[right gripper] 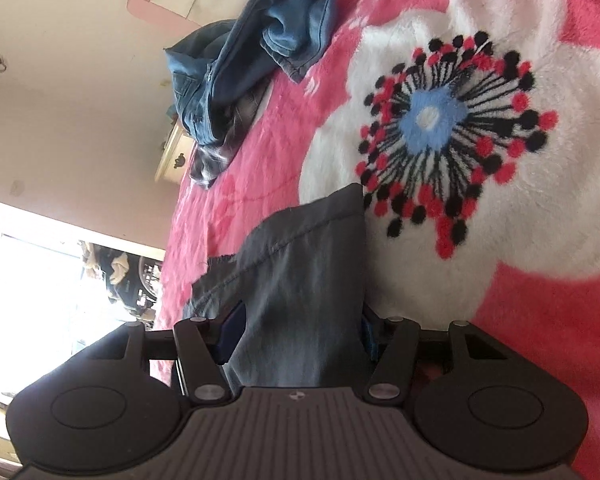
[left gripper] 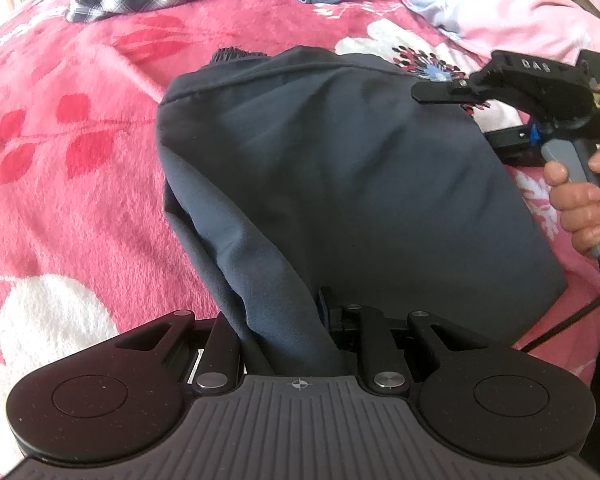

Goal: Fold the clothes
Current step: 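Lift the navy trouser end off the bedspread with both tools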

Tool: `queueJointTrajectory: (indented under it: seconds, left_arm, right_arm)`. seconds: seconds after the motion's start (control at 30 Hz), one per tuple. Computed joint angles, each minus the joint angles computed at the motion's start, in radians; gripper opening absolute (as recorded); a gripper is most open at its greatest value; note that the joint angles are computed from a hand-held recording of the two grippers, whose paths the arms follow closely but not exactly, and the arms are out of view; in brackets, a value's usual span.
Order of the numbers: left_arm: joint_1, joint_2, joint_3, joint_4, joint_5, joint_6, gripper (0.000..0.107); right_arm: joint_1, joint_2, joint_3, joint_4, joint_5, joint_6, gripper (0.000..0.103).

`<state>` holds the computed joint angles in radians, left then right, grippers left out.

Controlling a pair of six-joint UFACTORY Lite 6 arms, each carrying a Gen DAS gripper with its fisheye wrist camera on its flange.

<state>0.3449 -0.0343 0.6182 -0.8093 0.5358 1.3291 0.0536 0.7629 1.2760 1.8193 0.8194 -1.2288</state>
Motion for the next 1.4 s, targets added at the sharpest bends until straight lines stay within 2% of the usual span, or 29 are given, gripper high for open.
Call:
queueJointTrajectory:
  seconds: [0.3, 0.63, 0.8, 1.0, 1.4]
  left_arm:
    - [-0.004, -0.016, -0.012, 0.005, -0.008, 0.005, 0.017]
    - [-0.016, -0.003, -0.014, -0.023, -0.021, 0.033, 0.017]
    - [-0.021, -0.004, -0.019, -0.035, -0.028, 0.042, 0.017]
    - [-0.023, -0.003, -0.021, -0.038, -0.031, 0.046, 0.017]
    - [-0.004, 0.007, -0.014, -0.05, -0.011, 0.072, 0.018]
  right_arm:
    - [0.01, 0.141, 0.155, 0.043, 0.066, 0.025, 0.062]
    - [-0.012, 0.168, 0.178, -0.016, 0.154, 0.004, 0.06]
    - [-0.005, 0.191, 0.211, -0.017, 0.163, 0.024, 0.06]
    - [0.031, 0.207, 0.266, -0.051, 0.123, 0.052, 0.06]
    - [0.037, 0.172, 0.196, 0.004, 0.082, -0.004, 0.045]
